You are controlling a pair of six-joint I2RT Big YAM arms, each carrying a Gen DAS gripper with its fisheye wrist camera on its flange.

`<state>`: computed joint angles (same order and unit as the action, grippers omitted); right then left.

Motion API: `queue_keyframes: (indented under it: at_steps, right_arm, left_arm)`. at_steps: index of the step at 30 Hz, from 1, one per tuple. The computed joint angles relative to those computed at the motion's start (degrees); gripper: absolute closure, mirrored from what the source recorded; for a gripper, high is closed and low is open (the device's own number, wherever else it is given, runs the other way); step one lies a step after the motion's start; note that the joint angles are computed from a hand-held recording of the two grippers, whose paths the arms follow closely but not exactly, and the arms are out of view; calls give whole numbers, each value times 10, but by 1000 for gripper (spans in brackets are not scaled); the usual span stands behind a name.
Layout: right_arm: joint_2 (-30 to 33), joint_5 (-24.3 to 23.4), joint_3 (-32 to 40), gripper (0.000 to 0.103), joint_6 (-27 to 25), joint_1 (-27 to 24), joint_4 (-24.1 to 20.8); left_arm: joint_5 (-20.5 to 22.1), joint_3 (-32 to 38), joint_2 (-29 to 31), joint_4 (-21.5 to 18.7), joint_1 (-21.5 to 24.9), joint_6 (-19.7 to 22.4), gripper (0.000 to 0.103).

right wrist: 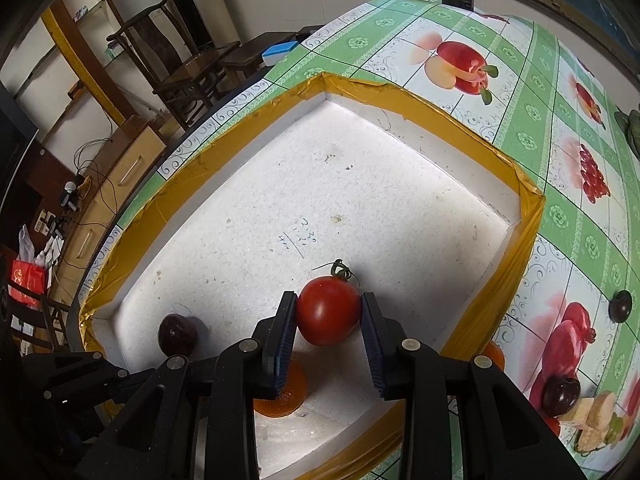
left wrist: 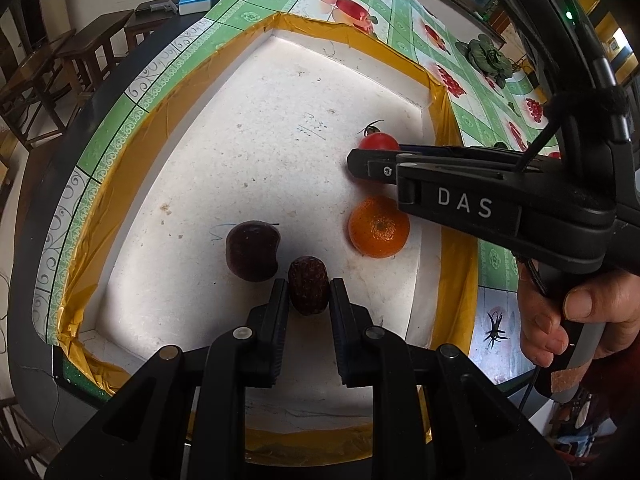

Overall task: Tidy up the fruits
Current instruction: 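Release the tomato with the right tool while the left tool releases the date in the tray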

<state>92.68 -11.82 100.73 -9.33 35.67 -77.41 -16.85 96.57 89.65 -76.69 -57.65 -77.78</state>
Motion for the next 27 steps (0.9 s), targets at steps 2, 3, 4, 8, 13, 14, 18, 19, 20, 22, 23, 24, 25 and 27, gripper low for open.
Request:
queue_keyframes:
  at_steps: [2,3,4,8,13,14,18,19,20,22,23,24,25,27]
  right_arm:
    - [0,0,1,70,1,-1,-1]
    - [0,0,2,70,1,-2,-1]
    - [-1,-1,2,70,2,-2,-2]
    - [-1,-3,4,70,3,-7,-3]
    - [-8,-11,5,69,5,-14,0]
    - [-10,-12,5,67,5,-15,2]
    - [-19,-22,4,66,3,-20,6]
    - [-22,-25,5,66,3,-22,7]
    - [-23,-27,7,66,3,-23,6]
    - [-26,-31,9,66,5,-24,6]
    - [-28,-33,10,66,5,-25,5]
    - [-30,-35,10,66,6,-27,6]
    - [-30,-37,12,66,6,-28,5]
    - [-34,-42,12,66,8,-34,5]
  left_arm:
    - [0,-1,-1,1,0,-1,85]
    - [-1,-1,-1,1,-1,-1,85]
    - [-1,0,-1,0,-1,-1,83]
    - [-2,4,2,-2,-1,-5,75]
    - [-6,12,7,-8,-2,-5,69]
    - [-7,15,9,-10,-2,-5,67]
    - [-14,29,16,-19,-4,-6,61]
    - [-16,32,17,-21,-5,-6,61]
    - [-17,36,19,-24,-5,-6,61]
    - [-20,42,21,-28,-5,-5,61]
    - [-21,45,22,-31,-5,-5,61]
    - [-23,47,23,-33,-6,-6,61]
    - [-24,49,25,-35,-6,-6,61]
    - [-26,55,28,-40,-7,-7,61]
